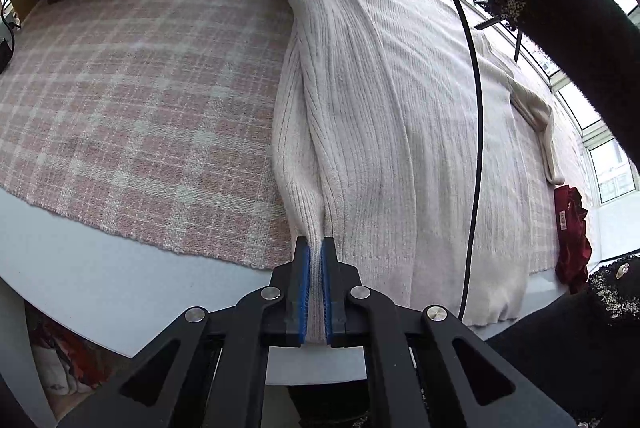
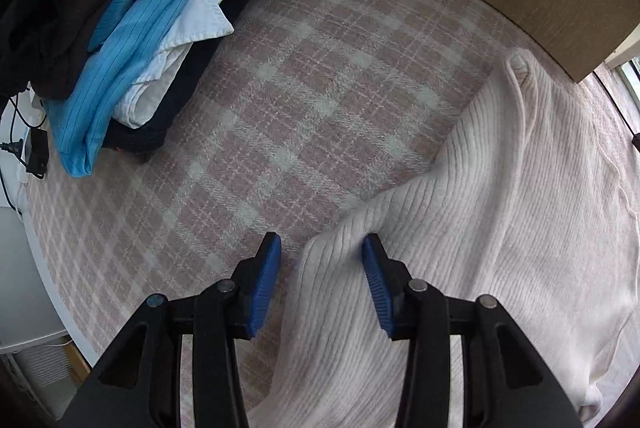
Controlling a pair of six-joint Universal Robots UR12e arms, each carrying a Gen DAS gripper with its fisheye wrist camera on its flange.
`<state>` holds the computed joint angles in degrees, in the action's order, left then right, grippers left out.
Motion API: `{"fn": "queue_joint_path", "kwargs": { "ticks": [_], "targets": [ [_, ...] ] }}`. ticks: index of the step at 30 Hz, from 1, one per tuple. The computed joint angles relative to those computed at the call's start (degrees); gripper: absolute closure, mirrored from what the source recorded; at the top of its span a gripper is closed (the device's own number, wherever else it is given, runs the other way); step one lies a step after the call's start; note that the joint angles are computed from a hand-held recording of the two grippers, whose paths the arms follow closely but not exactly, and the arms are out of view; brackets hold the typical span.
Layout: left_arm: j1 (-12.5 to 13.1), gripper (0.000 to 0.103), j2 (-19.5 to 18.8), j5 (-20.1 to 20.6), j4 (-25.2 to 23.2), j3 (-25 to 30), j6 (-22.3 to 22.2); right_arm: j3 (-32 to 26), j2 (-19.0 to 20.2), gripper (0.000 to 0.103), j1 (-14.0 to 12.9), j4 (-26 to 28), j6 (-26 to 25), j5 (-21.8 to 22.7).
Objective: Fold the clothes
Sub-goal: 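Grasp the sweater hem with the left gripper while the right gripper grasps the shoulder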
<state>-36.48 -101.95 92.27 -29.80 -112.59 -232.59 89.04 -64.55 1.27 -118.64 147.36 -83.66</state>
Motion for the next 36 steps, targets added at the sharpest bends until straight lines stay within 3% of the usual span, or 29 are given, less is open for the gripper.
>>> {"fn": "queue_joint_path", "kwargs": {
  "ticks": [2, 4, 6, 11, 13, 18, 24, 28, 30, 36],
  "targets": [
    [-0.07, 0.099, -0.11, -0.07, 0.41, 0.12, 1.11, 1.73, -0.73, 0.062, 0.39, -3.38, -1.28, -1.46],
    [-0.13, 0.099, -0.04, -0.01, 0.37, 0.21, 2.08, 3.02, -1.31, 0.081, 0.24, -6.43, -3.28, -2.48],
    [-0.27, 0.099, 0.26, 0.3, -0.24, 0.43, 3.18, 1.64, -1.06, 0.089, -1.56, -2.62, -2.16, 2.43],
    [-1.52, 0.099, -0.66, 2.13, -3.37, 3.74, 7.19, -0.98, -1.44, 0.09, -7.87, 6.6, -2.6, 17.71],
    [-2.04, 0.099, -1.09, 2.16, -4.21, 5.14, 9.1, -1.29, -2.0, 0.09, -10.34, 8.76, -5.03, 21.39],
    [-3.19, 0.099, -3.39, 1.25, -6.06, 9.1, 13.18, -1.76, -1.91, 0.09, -15.66, 11.01, -2.82, 27.51],
    [-3.6, 0.099, -5.38, -2.27, -9.01, 11.47, 17.24, -1.48, -0.24, 0.09, -19.04, 9.29, -0.19, 25.5],
    [-3.42, 0.097, -6.18, -5.75, -13.26, 12.28, 18.65, -1.03, 1.2, 0.09, -18.55, 7.83, 0.52, 22.29],
    [-3.84, 0.096, -6.0, -5.64, -13.99, 12.52, 18.8, -0.95, 1.3, 0.089, -18.38, 7.19, 0.26, 21.21],
    [-3.84, 0.081, -0.12, -3.18, -9.9, 7.72, 12.98, -2.66, 1.4, 0.084, -18.36, 11.01, -2.72, 22.07]
  ]
}}
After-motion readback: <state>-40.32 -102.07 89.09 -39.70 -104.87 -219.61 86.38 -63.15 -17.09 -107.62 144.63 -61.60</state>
